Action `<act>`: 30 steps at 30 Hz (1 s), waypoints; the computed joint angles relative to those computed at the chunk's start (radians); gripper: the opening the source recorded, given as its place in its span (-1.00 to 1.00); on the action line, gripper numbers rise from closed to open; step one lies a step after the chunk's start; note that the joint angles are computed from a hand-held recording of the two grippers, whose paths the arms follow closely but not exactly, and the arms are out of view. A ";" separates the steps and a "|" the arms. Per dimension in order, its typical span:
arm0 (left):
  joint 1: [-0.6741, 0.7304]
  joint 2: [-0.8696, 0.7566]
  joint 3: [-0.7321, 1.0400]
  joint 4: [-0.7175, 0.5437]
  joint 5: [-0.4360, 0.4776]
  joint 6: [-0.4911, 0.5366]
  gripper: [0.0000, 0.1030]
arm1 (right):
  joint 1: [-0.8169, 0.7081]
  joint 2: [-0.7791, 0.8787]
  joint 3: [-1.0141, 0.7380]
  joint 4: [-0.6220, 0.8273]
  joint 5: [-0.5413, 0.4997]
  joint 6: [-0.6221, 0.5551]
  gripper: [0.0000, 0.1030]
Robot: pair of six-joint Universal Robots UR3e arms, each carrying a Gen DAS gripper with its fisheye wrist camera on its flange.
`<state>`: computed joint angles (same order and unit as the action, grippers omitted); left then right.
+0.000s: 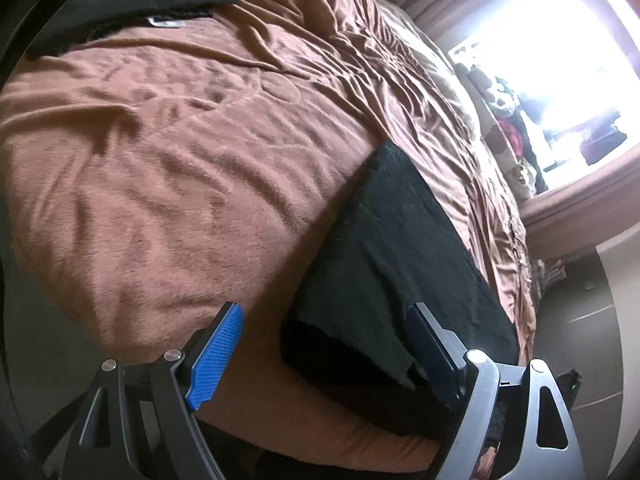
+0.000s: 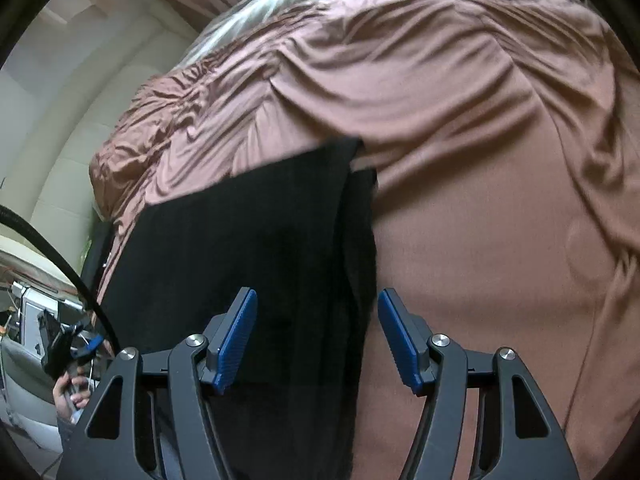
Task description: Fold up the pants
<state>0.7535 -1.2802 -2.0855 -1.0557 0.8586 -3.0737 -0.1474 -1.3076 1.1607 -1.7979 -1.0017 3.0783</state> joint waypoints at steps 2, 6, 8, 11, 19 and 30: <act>-0.006 -0.024 0.000 0.027 -0.008 0.001 0.65 | -0.009 -0.039 0.052 0.009 0.003 0.009 0.19; -0.013 -0.072 0.014 0.057 -0.039 0.003 0.65 | -0.025 -0.095 0.124 0.020 0.022 0.030 0.23; -0.018 -0.093 0.023 0.075 -0.061 0.002 0.65 | -0.032 -0.122 0.156 0.029 0.030 0.034 0.25; -0.035 -0.121 0.039 0.091 -0.076 -0.009 0.65 | -0.033 -0.158 0.210 0.022 0.027 0.056 0.25; -0.033 -0.091 0.013 0.075 -0.099 0.006 0.65 | 0.013 -0.220 0.263 0.011 -0.055 0.071 -0.45; 0.054 0.018 0.013 -0.122 -0.118 0.126 0.65 | 0.025 -0.321 0.364 -0.050 -0.077 0.080 -0.73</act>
